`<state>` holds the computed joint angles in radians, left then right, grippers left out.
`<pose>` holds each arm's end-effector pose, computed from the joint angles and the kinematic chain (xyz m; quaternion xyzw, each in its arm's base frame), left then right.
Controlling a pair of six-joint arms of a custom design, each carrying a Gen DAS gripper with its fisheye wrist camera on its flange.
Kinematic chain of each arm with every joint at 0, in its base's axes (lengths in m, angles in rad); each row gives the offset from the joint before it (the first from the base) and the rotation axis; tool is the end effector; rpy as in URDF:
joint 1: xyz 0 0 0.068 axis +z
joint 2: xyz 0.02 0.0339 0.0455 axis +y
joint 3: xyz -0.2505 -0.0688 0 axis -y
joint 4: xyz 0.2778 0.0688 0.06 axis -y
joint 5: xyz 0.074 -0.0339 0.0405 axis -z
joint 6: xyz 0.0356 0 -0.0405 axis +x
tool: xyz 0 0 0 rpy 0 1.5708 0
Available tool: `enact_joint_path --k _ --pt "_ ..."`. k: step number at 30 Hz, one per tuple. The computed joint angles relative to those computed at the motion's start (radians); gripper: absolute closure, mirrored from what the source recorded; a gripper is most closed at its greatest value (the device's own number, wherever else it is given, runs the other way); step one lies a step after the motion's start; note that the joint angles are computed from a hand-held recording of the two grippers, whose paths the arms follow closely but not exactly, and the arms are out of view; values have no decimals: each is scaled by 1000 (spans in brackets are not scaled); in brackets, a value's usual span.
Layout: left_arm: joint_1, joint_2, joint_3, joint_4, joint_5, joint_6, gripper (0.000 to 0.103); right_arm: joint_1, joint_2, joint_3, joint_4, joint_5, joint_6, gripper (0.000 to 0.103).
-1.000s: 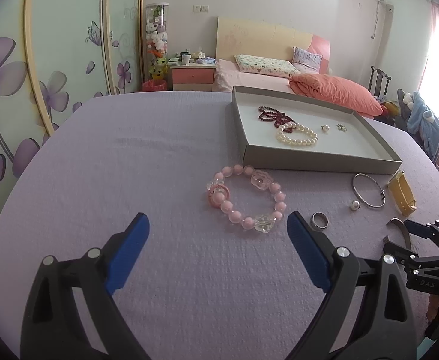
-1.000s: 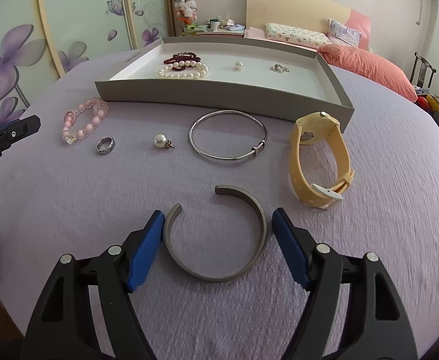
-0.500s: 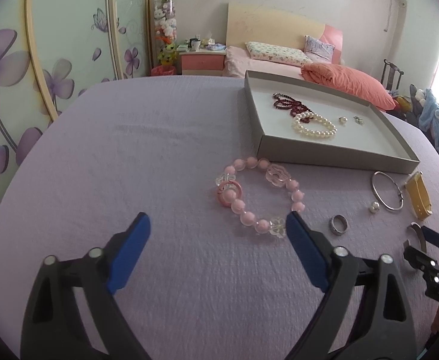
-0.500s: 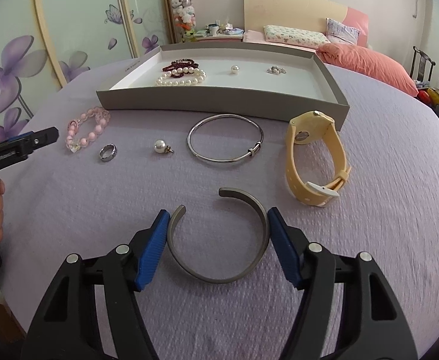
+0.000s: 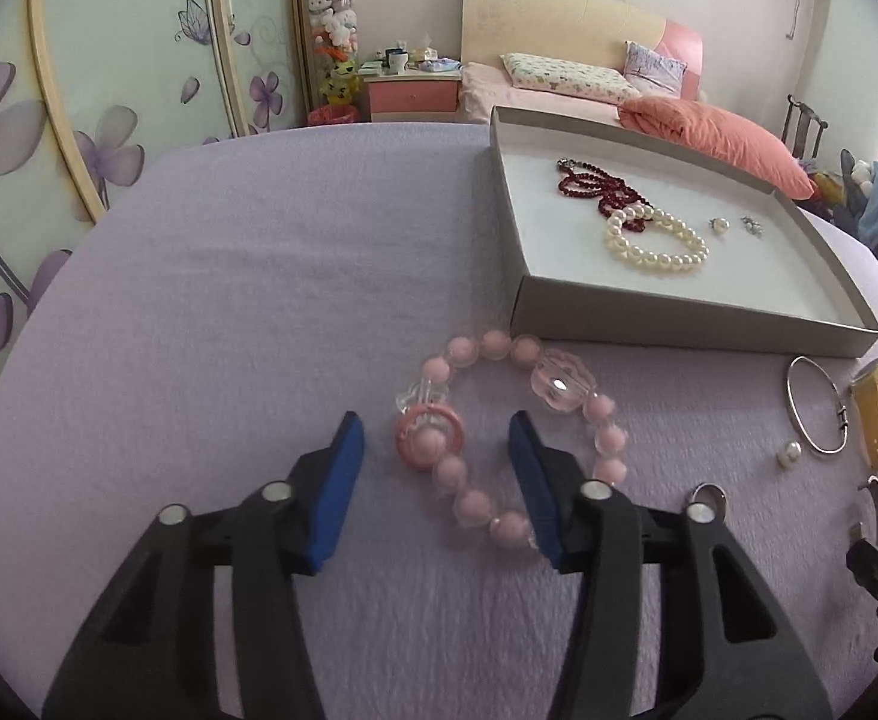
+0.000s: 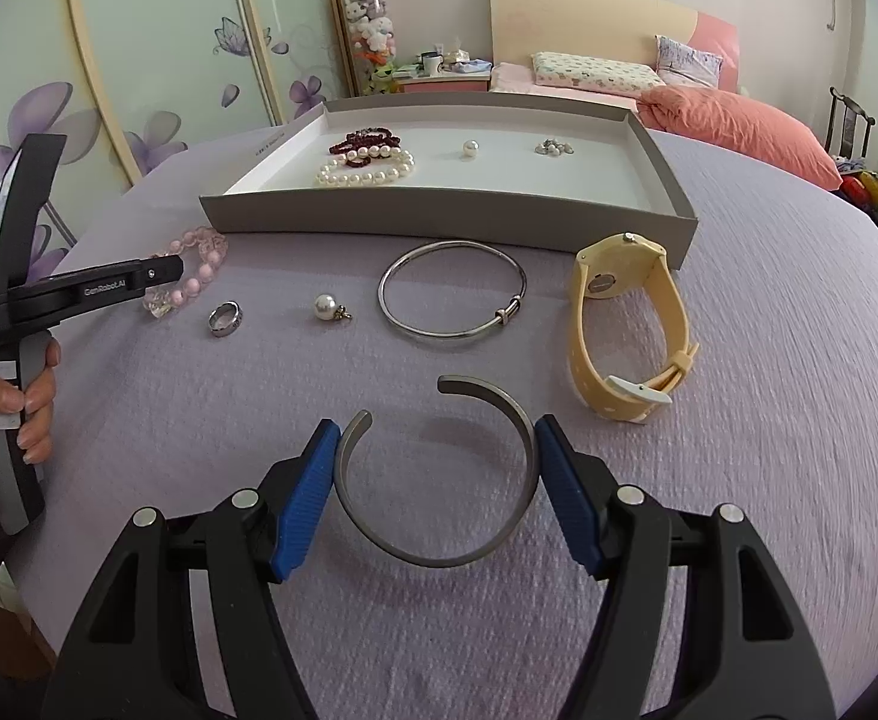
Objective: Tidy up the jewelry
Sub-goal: 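Grasp the pink beaded bracelet with the left tool and lift it, then carry the pink bracelet to the tray with the left tool while the right tool grasps the grey cuff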
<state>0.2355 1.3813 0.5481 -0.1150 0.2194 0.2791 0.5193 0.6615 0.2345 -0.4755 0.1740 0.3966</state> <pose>0.2619 0.0549 0.1059 0.0542 0.9453 -0.0233 0.3209 0.1486 0.0778 0.1213 -0.0293 0.9411 0.0708 0.3293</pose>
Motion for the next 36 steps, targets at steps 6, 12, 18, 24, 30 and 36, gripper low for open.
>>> enact_joint_path --k 6,12,18,24,30,36 --pt "-16 -17 -13 -1 -17 22 80 6 -7 1 -2 -4 8 35" --pt "7 -60 -39 -25 11 47 81 25 -78 -2 -46 3 17 35" --pt "102 -199 -83 -111 146 115 81 40 -126 8 -62 6 16 35" --pt "169 -376 -91 -243 277 156 81 55 -142 15 -57 10 14 36" --pt "162 -499 -94 -338 335 161 81 55 -132 19 -41 10 15 35" --pt "152 -548 -88 -383 364 149 81 46 -147 21 -43 14 13 35"
